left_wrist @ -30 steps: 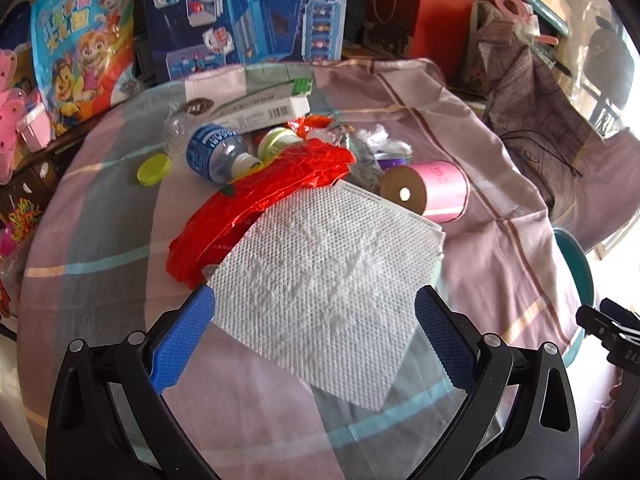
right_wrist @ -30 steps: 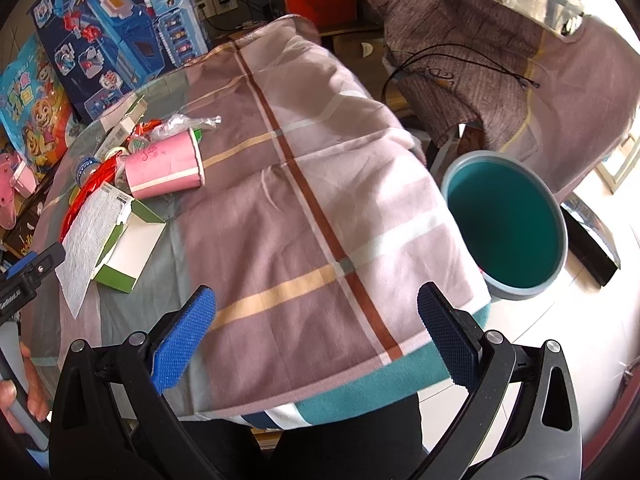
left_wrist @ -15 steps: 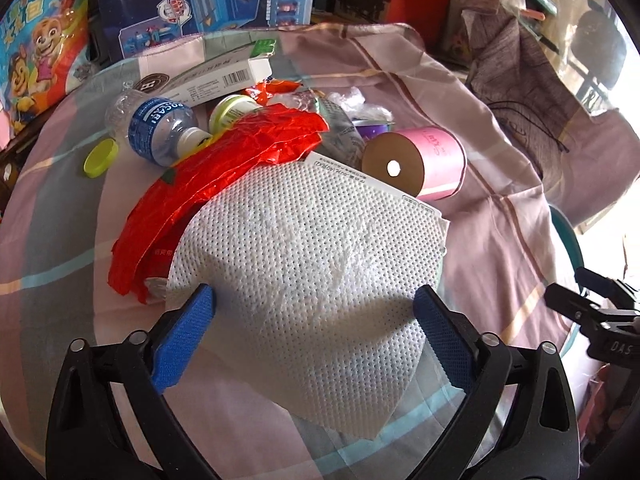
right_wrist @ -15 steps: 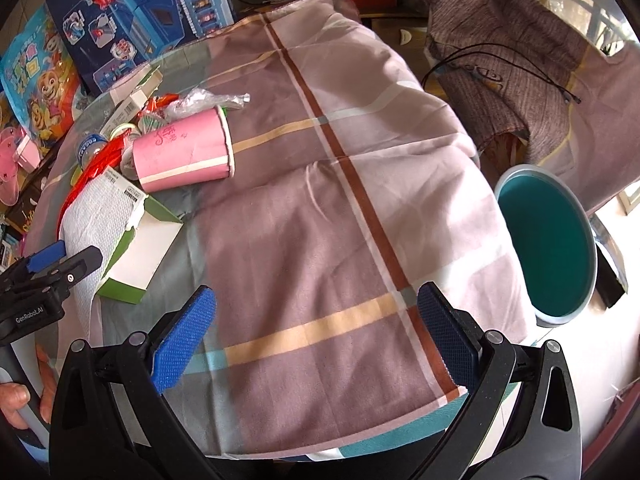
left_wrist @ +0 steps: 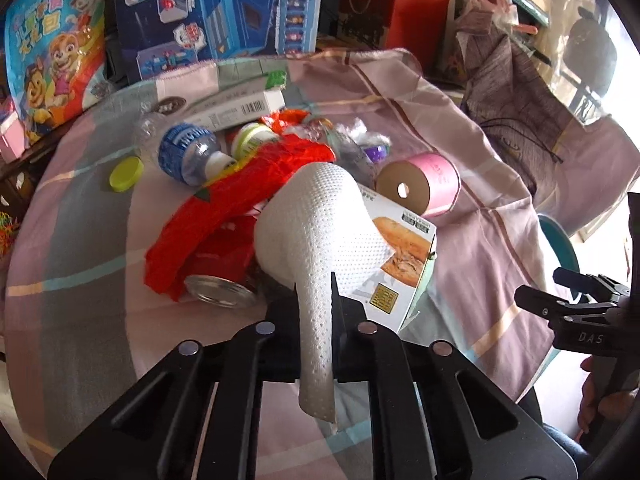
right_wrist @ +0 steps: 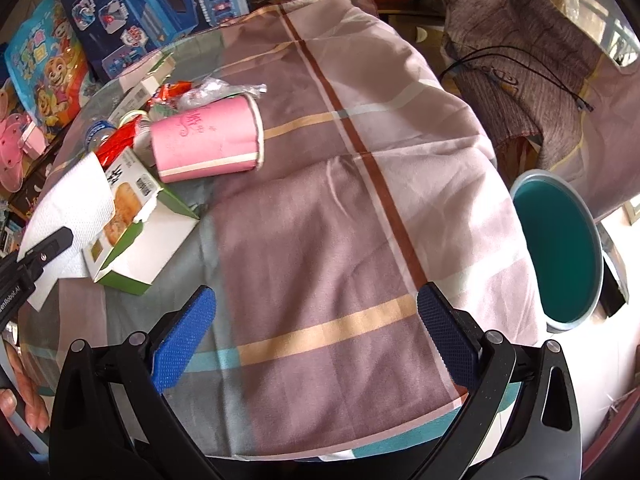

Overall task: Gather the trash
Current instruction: 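Grasp the white paper towel with the left gripper while the right grasps the pastry box, then lift the paper towel and pastry box and carry both over the teal bin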

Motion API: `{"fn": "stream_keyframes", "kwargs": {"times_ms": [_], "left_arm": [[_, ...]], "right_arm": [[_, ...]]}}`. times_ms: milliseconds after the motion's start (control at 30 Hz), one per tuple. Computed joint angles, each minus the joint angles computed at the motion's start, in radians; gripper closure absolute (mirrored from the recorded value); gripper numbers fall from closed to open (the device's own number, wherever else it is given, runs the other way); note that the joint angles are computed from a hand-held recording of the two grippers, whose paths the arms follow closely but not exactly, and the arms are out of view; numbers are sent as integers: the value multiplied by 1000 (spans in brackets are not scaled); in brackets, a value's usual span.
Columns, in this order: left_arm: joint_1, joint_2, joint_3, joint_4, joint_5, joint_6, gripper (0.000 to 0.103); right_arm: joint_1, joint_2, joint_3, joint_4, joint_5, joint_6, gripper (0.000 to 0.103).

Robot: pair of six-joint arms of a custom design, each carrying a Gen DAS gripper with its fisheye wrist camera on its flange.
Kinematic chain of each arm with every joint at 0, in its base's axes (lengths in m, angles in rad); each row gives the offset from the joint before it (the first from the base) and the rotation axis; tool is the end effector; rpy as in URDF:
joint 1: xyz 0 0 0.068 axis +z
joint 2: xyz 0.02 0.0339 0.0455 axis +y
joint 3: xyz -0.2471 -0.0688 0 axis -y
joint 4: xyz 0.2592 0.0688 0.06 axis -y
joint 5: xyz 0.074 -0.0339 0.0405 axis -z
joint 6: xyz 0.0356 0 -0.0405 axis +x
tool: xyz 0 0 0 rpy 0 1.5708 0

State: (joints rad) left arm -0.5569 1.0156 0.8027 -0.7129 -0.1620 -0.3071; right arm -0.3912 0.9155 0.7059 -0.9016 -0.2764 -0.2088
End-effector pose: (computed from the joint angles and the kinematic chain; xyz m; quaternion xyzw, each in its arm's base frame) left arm 0.1910 -0.1121 0.2402 0.0923 0.9412 -0.0626 0.3190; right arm 0.1733 -0.0610 0.2172 0.0566 0.9633 0.0615 0.2552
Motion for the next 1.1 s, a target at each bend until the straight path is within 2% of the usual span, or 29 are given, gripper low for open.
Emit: {"fn": "stream_keyframes", "kwargs": {"times_ms": [100,267,400,700,767,800,867,967,1033,1100], "left_arm": [[29,-42,-2,-12,-20,16,98],[136,-118,-54,-23,32,41,98],[191,-160,-115,-20,86,67,98],[293,-158,-195,27,199,116,98],[298,-160,-199,28,205,121,98],[299,-161,-199,27,205,122,98],[295,-167,-195,23,200,116,98],[297,-197,-186,5,186,100,98],[300,-221,-166,-17,173,90,98],[299,-242,-142,-39,158,80,98]], "right_arm": [[52,-2,13,-14,-15,15,6],[201,-12,15,-21,-91,75,6],[348,41,26,40,-102,179,9],[442,253,88,218,-193,338,23],[458,288,84,274,-219,364,44],[466,294,77,304,-242,384,46],[473,277,72,320,-271,397,65],[494,216,92,274,-278,382,80],[498,170,111,232,-288,362,97],[497,111,127,187,-267,337,99]]}}
